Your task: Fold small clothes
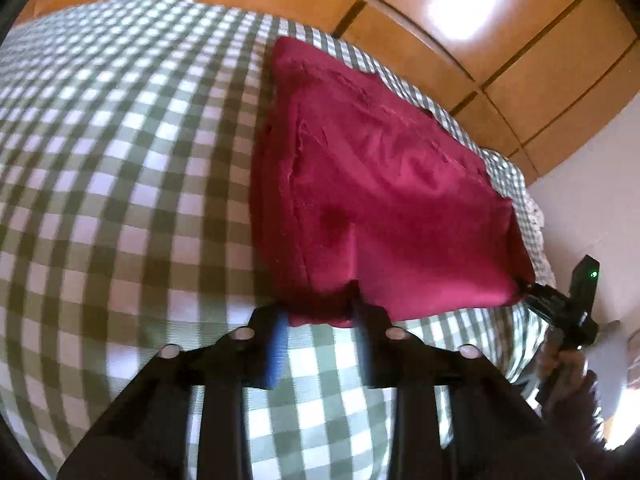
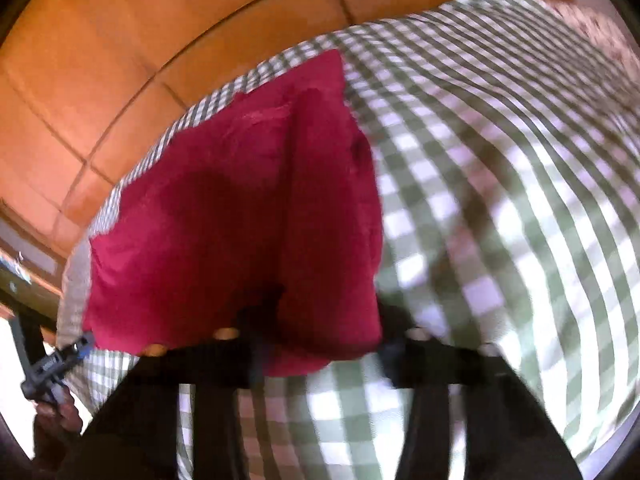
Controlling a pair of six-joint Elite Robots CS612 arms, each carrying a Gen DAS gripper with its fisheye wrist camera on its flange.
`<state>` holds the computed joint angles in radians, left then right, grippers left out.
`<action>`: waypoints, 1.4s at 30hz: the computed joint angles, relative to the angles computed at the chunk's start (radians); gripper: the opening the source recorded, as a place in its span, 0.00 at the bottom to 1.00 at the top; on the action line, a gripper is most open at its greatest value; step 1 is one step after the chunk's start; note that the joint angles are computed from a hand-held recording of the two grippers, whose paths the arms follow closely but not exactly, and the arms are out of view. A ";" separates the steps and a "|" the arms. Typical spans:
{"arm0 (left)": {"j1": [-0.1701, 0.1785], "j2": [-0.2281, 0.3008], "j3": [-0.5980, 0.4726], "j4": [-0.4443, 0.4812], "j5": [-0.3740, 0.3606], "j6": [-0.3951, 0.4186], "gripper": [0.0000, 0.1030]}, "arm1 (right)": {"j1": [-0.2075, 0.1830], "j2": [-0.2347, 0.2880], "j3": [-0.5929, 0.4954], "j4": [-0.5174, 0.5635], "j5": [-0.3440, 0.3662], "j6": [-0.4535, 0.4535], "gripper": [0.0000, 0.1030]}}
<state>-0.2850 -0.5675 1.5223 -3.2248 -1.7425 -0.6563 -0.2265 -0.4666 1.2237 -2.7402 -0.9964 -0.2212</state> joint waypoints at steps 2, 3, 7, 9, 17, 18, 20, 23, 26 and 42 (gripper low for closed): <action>-0.007 -0.016 0.021 -0.010 0.027 0.030 0.19 | -0.002 -0.016 0.028 -0.022 -0.003 -0.032 0.26; -0.013 -0.026 0.036 -0.017 0.041 0.049 0.19 | -0.006 -0.026 0.048 -0.028 0.005 -0.044 0.25; -0.022 -0.060 0.103 -0.045 0.037 0.098 0.18 | -0.031 -0.077 0.142 0.001 0.036 -0.115 0.24; -0.028 -0.079 0.150 -0.053 0.029 0.107 0.18 | -0.043 -0.104 0.197 0.017 0.031 -0.161 0.24; -0.090 -0.144 0.247 0.005 0.255 0.131 0.63 | -0.059 -0.136 0.274 -0.016 0.004 -0.105 0.46; -0.099 -0.148 0.244 0.009 0.320 0.133 0.67 | -0.056 -0.138 0.274 -0.033 -0.003 -0.092 0.49; -0.114 -0.154 0.237 0.028 0.423 0.151 0.69 | -0.051 -0.140 0.273 -0.067 -0.024 -0.076 0.56; -0.125 -0.152 0.208 0.090 0.515 0.182 0.69 | -0.037 -0.143 0.273 -0.148 -0.055 -0.046 0.66; -0.126 -0.140 0.181 0.115 0.567 0.198 0.69 | -0.020 -0.142 0.270 -0.196 -0.080 -0.044 0.70; -0.115 -0.101 0.107 0.135 0.563 0.226 0.86 | 0.029 -0.099 0.218 -0.246 -0.212 -0.040 0.81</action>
<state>-0.3996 -0.6683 1.6298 -3.0899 -1.1797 -0.4302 -0.1978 -0.5654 1.4416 -2.9861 -1.2080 -0.2612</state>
